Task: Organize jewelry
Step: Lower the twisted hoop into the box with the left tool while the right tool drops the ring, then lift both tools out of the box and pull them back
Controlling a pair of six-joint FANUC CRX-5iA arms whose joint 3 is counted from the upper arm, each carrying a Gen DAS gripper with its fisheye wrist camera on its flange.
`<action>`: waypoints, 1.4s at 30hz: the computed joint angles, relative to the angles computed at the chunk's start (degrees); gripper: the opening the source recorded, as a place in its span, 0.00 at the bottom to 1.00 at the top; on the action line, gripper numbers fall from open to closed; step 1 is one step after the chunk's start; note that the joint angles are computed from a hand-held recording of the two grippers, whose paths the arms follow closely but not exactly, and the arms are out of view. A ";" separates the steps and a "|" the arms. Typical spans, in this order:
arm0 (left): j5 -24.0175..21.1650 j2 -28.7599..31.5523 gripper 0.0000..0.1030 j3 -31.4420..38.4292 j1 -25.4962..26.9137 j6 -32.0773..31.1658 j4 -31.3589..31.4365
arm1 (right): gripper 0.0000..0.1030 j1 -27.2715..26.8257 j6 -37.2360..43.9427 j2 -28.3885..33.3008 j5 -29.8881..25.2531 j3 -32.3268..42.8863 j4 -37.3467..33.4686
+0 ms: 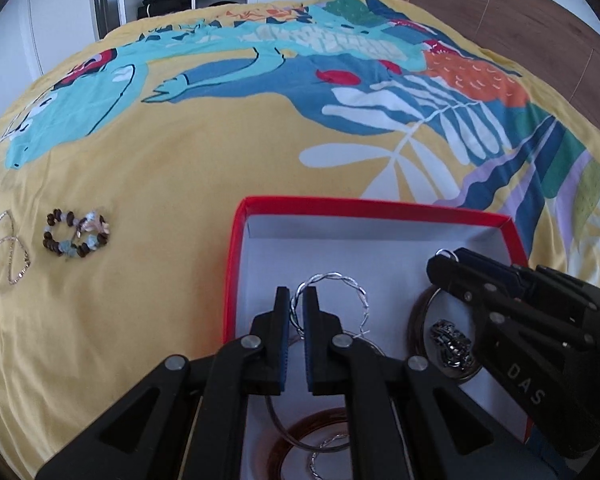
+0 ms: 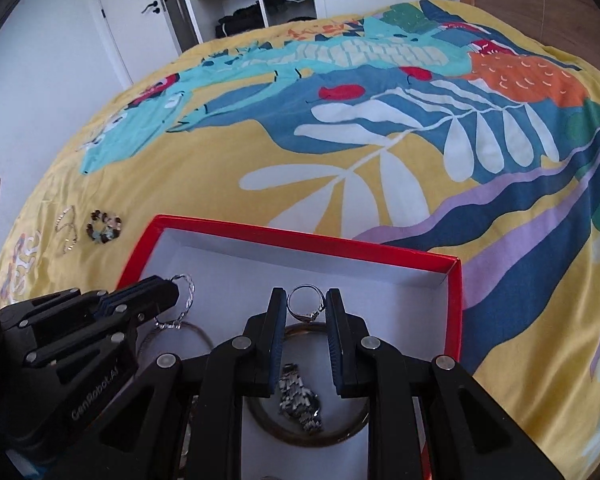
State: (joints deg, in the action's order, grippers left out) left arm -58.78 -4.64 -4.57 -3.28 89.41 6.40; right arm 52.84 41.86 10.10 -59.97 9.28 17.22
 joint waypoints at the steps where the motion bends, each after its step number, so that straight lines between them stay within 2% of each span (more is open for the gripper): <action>1: -0.51 0.27 0.05 0.23 -0.11 0.50 -0.39 | 0.19 -0.02 0.06 0.39 -0.51 0.23 -0.05; 9: -0.15 -0.08 0.06 0.22 -0.86 2.59 -2.23 | 0.19 0.12 0.77 2.37 -3.42 1.86 0.22; 11: -0.02 -0.22 0.07 0.07 -0.73 2.40 -1.87 | 0.20 0.16 0.43 2.21 -3.36 1.61 0.53; 13: 0.25 -0.54 0.07 -0.46 -0.05 1.69 -0.25 | 0.26 0.15 -0.35 1.98 -3.57 1.35 0.78; 15: 0.33 -0.91 0.13 -1.08 0.82 1.16 1.97 | 0.29 0.27 -1.03 1.39 -3.44 0.84 1.06; 17: 0.25 -1.83 0.23 -1.13 1.04 1.32 2.34 | 0.35 0.73 -1.54 0.62 -3.48 0.26 2.08; 20: -0.06 -3.83 0.24 -1.17 1.16 0.49 3.01 | 0.38 1.61 -2.96 -1.14 -3.99 -0.63 3.57; 26: -3.35 -9.36 0.39 0.68 0.83 2.03 0.42 | 0.48 5.00 -8.55 -6.26 -5.34 -3.08 7.60; 28: -5.25 -11.32 0.41 1.84 0.52 3.32 -1.65 | 0.53 6.85 -10.32 -7.77 -6.59 -3.43 8.77; 34: -11.05 -17.47 0.43 4.87 -1.31 6.57 -9.80 | 0.59 13.31 -14.99 -11.36 -9.45 -4.08 12.79; 36: -12.28 -19.70 0.43 4.86 -1.19 6.57 -11.11 | 0.60 15.51 -16.22 -12.00 -10.42 -4.02 14.12; 40: -15.36 -24.32 0.44 5.02 -0.52 6.39 -13.50 | 0.70 19.52 -18.86 -12.90 -11.91 -3.66 16.53; 42: -16.34 -26.57 0.43 4.79 0.37 5.77 -13.94 | 0.70 21.61 -20.11 -13.10 -12.57 -3.38 17.77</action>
